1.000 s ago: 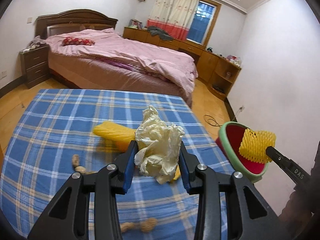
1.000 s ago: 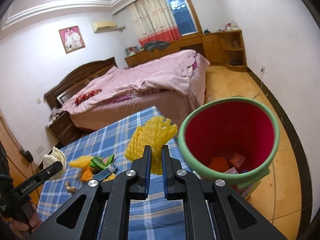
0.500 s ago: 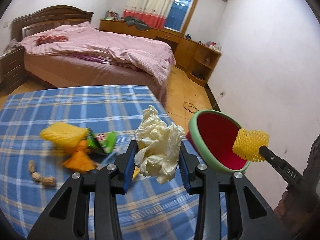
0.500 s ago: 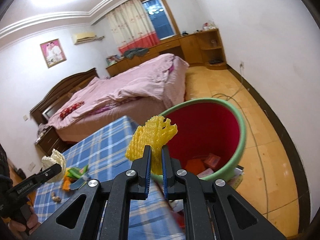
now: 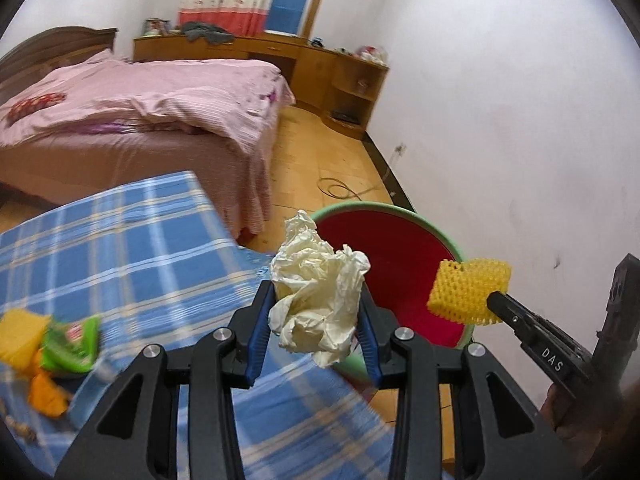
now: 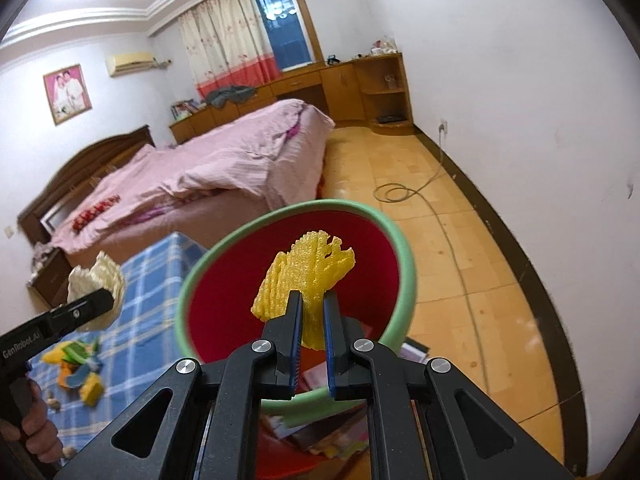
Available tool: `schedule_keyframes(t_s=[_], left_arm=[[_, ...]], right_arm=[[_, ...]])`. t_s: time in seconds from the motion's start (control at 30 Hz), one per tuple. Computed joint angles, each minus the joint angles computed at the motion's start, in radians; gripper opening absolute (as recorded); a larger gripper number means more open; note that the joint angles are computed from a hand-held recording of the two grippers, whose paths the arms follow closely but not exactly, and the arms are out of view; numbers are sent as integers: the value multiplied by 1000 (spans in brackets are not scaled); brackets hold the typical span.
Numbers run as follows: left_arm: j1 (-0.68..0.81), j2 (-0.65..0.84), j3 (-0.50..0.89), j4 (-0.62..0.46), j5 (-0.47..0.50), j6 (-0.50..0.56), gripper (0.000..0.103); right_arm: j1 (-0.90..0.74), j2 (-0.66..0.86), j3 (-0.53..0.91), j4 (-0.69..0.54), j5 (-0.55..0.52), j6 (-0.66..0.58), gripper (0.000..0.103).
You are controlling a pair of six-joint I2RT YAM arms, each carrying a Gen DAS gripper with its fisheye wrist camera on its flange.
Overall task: Collect trash
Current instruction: 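Carry both items over the red bin and open both tools to drop them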
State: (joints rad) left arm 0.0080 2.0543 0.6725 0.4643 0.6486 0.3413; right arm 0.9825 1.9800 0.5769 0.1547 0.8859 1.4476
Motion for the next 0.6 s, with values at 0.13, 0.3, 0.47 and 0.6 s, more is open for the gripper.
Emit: schedule_keyframes(t_s=[0.13, 0.3, 0.47, 0.6], left_arm=[[-90, 62, 38, 26, -59, -32, 40], [-160, 119, 77, 27, -107, -46, 40], [-191, 156, 115, 15, -134, -47, 40], [-205, 159, 105, 31, -153, -47, 40]], right_arm=[[-44, 30, -19, 52, -34, -41, 10], [-92, 72, -48, 138, -72, -86, 10], [-128, 111, -54, 207, -106, -130, 10], [-139, 125, -62, 235, -121, -141, 13]])
